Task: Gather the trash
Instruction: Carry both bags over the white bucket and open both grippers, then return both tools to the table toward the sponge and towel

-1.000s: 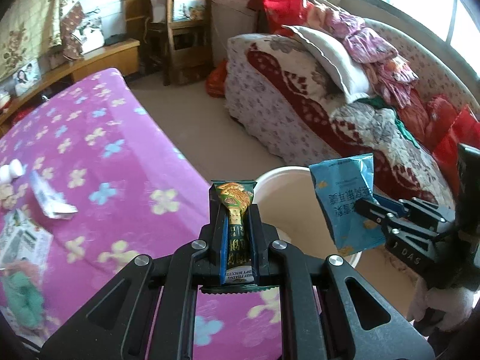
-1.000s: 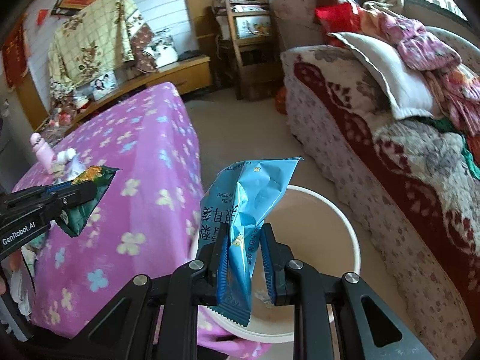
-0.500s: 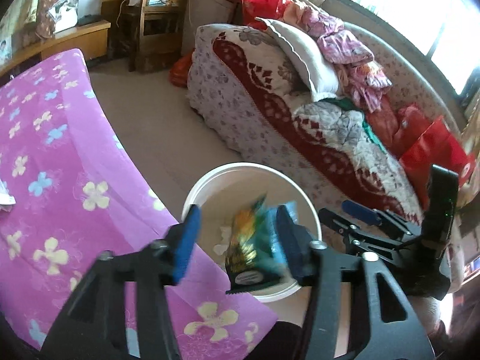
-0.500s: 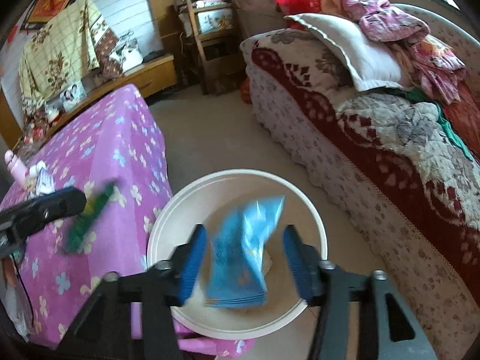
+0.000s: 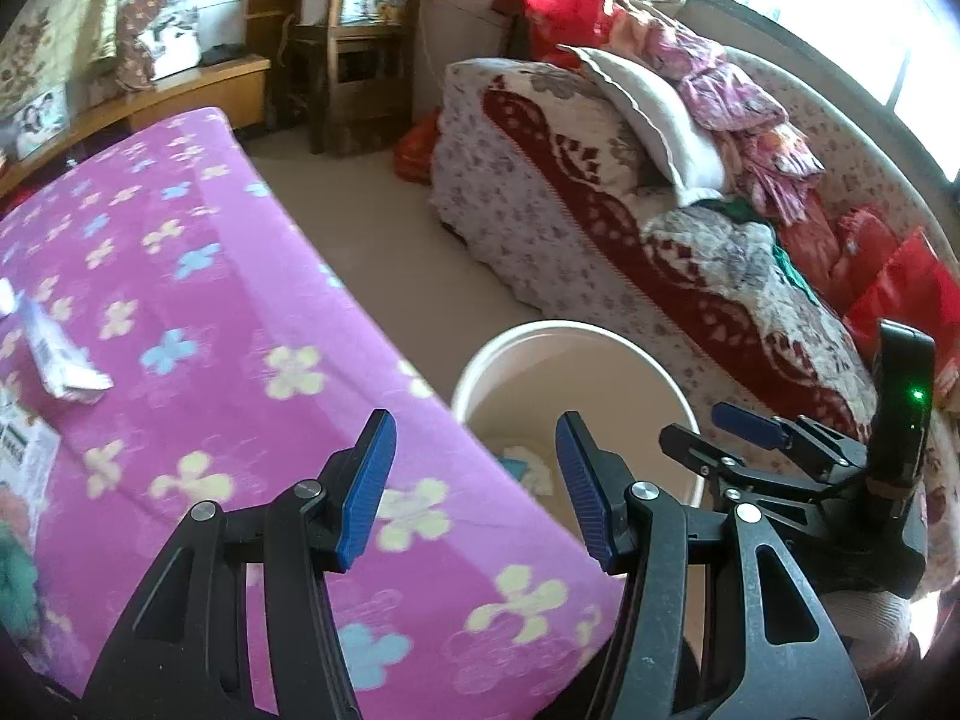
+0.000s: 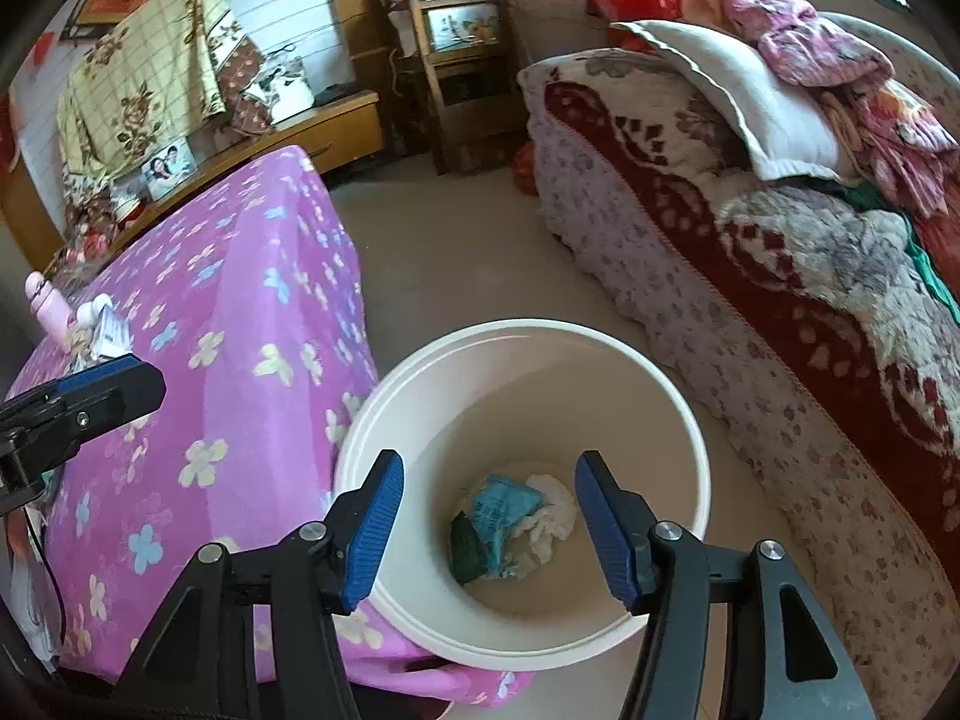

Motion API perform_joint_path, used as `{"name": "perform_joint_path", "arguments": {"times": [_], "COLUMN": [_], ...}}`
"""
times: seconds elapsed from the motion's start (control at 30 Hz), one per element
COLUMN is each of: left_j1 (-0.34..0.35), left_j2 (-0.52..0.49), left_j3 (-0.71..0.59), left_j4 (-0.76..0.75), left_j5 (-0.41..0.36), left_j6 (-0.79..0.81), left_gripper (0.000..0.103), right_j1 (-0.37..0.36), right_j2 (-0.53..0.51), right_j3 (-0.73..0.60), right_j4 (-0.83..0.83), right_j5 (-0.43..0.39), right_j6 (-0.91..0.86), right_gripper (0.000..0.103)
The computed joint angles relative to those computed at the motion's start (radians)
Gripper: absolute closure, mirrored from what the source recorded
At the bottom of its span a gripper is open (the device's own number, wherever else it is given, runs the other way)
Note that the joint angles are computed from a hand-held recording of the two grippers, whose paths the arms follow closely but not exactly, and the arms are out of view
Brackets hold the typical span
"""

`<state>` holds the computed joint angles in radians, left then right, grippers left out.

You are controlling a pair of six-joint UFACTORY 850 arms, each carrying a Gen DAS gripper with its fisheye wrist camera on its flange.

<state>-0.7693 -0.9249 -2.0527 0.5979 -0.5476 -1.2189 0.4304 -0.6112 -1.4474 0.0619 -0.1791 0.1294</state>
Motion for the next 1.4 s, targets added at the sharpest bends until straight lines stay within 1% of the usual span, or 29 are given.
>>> {"name": "perform_joint_path", "arguments": {"times": [0.13,0.2,0.3,0.63,0.83,1.1,1.3,1.4], "left_j1": [0.002,-0.003,-0.007,-0.012,-0.01,-0.009,-0.006,0.001], "left_j2": [0.058,0.086,0.134,0.283,0.369,0.479,0.556,0.611], "left_j3": [0.095,0.138,0.212,0.439,0.562,0.719,0.822,0.888], "left_j4": [0.098,0.161,0.244,0.387,0.436,0.466,0.474,0.465], "left_j5": [-0.023,-0.063,-0.091,-0.157,-0.201,-0.253,-0.263,-0.249], "left_j6": [-0.116,-0.183,-0.273,-0.484,-0.586,-0.694,-0.756,-0.774], "left_gripper": [0.049,0.049,0.049,0.049,0.049,0.049,0.049,0.049], "right_j1": [0.024,0.034,0.051,0.119,0.169,0.227,0.27,0.29], "right_j2": [-0.005,-0.006,-0.013,-0.051,-0.081,-0.127,-0.159,-0.179], "right_j3": [-0.015,-0.022,-0.039,-0.119,-0.176,-0.26,-0.319,-0.355], "right_j4": [-0.015,-0.012,0.001,0.077,0.112,0.119,0.117,0.137], "right_j5": [0.003,0.003,-0.004,-0.03,-0.047,-0.08,-0.106,-0.121], "right_j6": [0.012,0.009,-0.01,-0.11,-0.167,-0.195,-0.213,-0.235], "right_gripper": [0.044,0.044,0.044,0.043,0.042,0.042,0.041,0.039]}}
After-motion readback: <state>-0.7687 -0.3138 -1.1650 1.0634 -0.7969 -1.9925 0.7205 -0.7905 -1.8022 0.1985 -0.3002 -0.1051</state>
